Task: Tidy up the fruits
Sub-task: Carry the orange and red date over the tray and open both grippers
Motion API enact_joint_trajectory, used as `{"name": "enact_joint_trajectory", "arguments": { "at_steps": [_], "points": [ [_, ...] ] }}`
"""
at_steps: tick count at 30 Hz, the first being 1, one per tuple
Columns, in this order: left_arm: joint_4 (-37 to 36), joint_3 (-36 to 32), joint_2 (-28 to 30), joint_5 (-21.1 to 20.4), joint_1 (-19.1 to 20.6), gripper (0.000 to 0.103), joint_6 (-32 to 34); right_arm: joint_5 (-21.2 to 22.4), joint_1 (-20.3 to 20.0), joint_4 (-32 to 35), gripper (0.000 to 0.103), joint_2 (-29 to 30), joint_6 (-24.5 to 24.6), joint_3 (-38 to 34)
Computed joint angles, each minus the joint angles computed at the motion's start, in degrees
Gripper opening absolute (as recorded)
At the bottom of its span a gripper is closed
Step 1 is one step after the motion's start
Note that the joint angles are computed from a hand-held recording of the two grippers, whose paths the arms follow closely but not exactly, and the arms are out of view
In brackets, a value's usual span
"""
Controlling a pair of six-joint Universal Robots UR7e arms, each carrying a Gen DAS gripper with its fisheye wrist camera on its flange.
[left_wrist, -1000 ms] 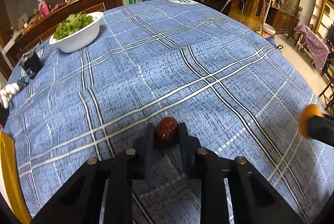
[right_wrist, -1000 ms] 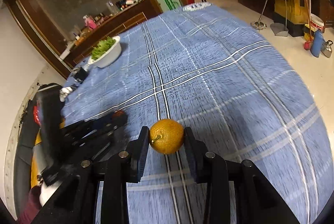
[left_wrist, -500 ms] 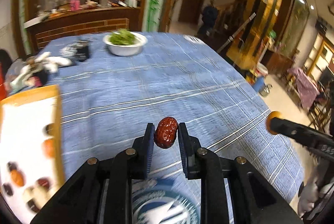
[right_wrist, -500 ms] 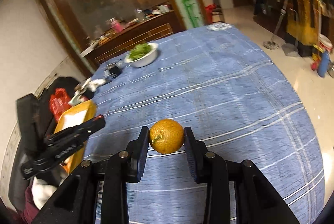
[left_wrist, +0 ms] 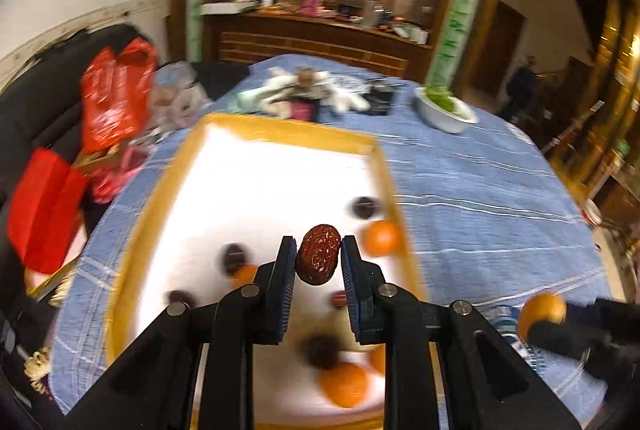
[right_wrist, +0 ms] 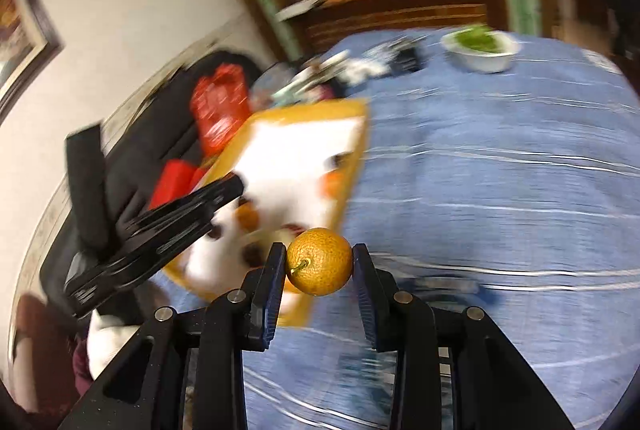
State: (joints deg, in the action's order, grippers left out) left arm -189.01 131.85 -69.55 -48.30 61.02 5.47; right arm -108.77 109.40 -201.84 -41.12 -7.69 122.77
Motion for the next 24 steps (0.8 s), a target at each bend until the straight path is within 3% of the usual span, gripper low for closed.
{"name": "enact_joint_trajectory", "arguments": {
  "at_steps": [4, 6, 8, 12, 21, 24],
  "points": [
    [0.9, -1.3, -0.4, 0.0, 2.8, 0.023, 0.1, 0.6, 1.7, 5.6, 0.038, 6.6, -1.0, -6.7],
    [1.0, -1.5, -0.5, -0.7, 3.5, 0.036, 0.1, 0.5, 2.1, 7.0, 0.038, 9.0, -1.2, -9.1],
    [-0.6, -1.4, -0.5, -0.8, 3.7, 0.065, 0.8, 0.7, 2.2, 8.9, 0.041, 10.9, -1.0, -11.4],
    [-2.8, -1.2, -0.7, -1.9, 3.3, 0.071, 2.0, 0.8, 1.7, 7.4, 0.056, 11.8, -0.4, -11.6],
    [-5.2, 1.8, 0.0, -0.5, -2.9, 0.075, 4.0, -0.6, -0.6, -3.5, 0.062, 4.8, 0.6, -2.5],
    [-4.4, 2.7, 0.1, -1.0, -5.5, 0.085, 3.6, -1.1, -2.3, -6.3, 0.062, 2.2, 1.7, 1.0]
  ]
}}
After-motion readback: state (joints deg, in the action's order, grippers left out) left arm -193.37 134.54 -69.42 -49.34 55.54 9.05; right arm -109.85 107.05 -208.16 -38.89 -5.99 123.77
